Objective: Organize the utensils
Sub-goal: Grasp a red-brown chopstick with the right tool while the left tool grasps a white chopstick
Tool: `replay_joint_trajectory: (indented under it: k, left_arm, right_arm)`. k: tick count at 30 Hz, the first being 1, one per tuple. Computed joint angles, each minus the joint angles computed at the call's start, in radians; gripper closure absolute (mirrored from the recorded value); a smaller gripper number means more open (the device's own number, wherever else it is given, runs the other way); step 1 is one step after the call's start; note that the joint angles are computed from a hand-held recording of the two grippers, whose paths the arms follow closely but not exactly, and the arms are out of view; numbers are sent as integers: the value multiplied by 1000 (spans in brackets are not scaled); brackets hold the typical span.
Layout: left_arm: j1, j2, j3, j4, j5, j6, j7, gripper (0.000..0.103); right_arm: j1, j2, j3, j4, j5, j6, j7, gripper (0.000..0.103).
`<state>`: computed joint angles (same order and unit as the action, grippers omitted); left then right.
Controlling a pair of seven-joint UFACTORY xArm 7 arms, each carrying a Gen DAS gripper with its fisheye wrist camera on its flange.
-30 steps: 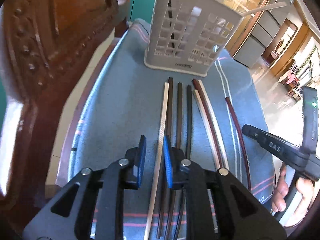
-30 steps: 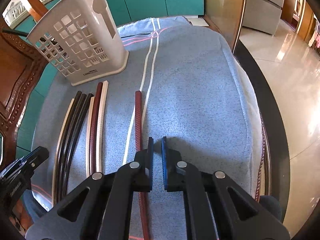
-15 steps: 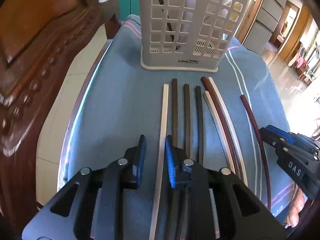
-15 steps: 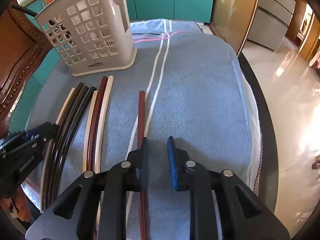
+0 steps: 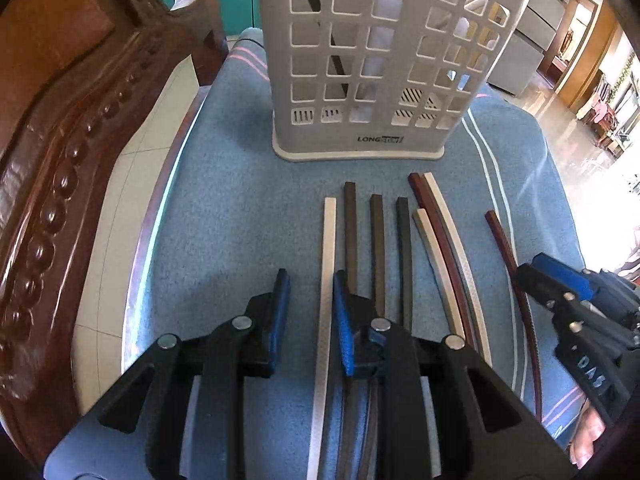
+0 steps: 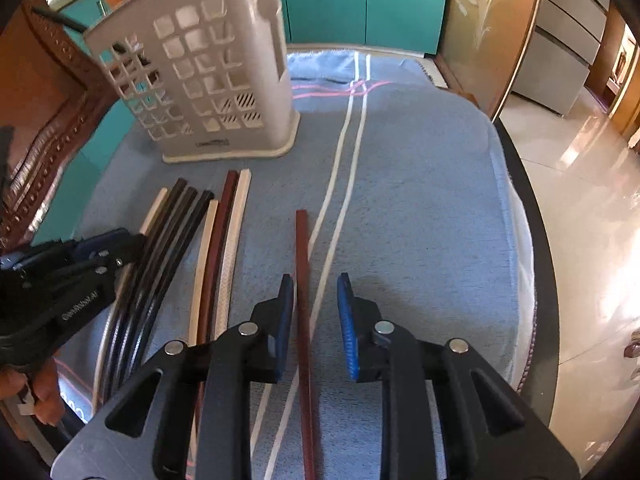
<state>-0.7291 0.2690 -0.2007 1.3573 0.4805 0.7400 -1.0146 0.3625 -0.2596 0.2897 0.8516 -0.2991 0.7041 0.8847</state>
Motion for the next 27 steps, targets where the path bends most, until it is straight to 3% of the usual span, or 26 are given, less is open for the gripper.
replay_joint_trajectory:
  k: [12, 27]
  left_arm:
    - [-27, 42, 12, 46, 31, 20, -16, 78]
    - [-43, 56, 18, 62, 38, 29, -18, 77]
  right_arm:
    - [14, 44, 24, 34, -105, 44, 44, 65]
    - [25, 71, 6, 57, -112, 48, 44, 64]
